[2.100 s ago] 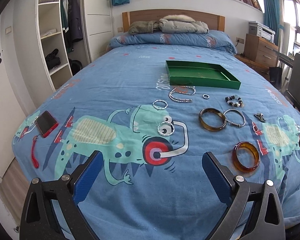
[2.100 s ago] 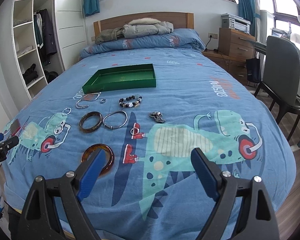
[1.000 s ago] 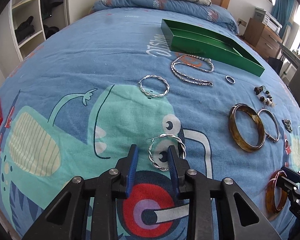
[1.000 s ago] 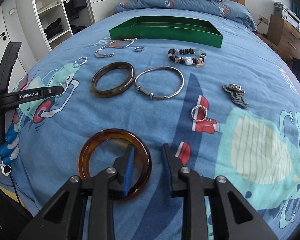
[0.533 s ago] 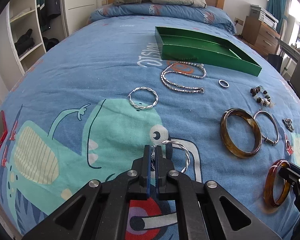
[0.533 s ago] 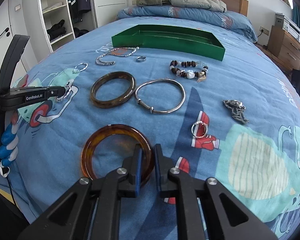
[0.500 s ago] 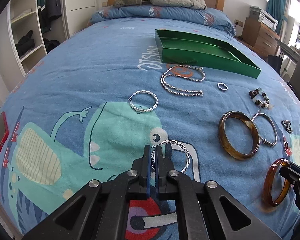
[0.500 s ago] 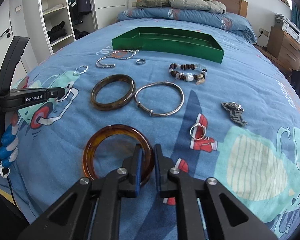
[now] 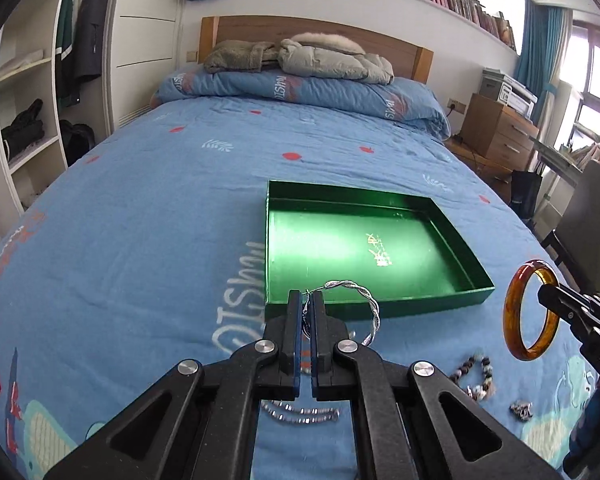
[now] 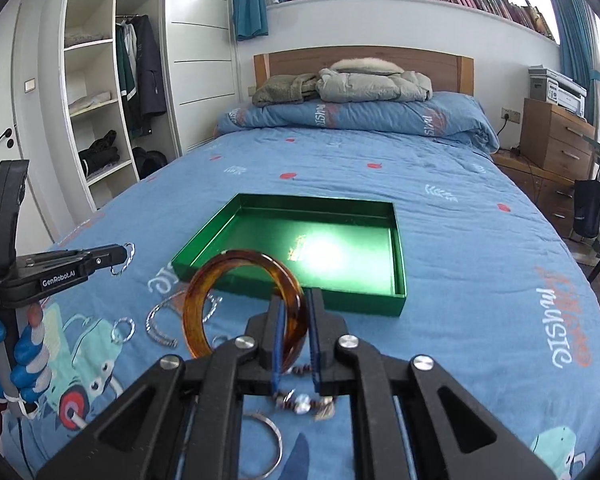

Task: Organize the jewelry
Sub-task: 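Carry both held pieces into the green tray and open both tools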

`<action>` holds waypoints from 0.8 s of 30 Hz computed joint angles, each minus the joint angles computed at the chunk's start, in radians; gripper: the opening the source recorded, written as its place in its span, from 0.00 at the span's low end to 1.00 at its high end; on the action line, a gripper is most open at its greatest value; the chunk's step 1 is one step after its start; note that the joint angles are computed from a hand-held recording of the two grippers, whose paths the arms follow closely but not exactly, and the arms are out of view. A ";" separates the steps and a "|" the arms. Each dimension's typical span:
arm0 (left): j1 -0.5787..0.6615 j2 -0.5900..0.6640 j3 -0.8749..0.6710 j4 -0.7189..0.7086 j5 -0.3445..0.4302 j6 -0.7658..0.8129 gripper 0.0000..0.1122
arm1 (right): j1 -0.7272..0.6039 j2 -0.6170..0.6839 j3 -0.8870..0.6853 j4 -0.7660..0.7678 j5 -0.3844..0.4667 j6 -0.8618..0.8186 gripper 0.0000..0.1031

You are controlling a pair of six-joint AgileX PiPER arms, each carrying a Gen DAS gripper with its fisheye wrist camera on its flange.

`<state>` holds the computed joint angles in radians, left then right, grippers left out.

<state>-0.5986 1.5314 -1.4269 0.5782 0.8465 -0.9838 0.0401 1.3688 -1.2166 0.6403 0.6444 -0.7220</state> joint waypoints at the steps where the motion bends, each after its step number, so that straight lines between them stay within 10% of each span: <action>1: 0.021 0.044 -0.049 -0.026 -0.008 0.031 0.03 | -0.002 0.063 -0.059 0.000 -0.001 0.013 0.09; 12: 0.134 0.464 -0.475 -0.231 0.081 0.261 0.03 | 0.025 0.656 -0.664 -0.277 0.145 0.392 0.09; 24: 0.159 0.553 -0.565 -0.278 0.158 0.304 0.08 | 0.044 0.742 -0.773 -0.434 0.245 0.451 0.15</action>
<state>-0.4396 2.0847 -1.9923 0.3005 1.0043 -0.6800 0.0838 2.1104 -1.9896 0.2059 0.8890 -0.2711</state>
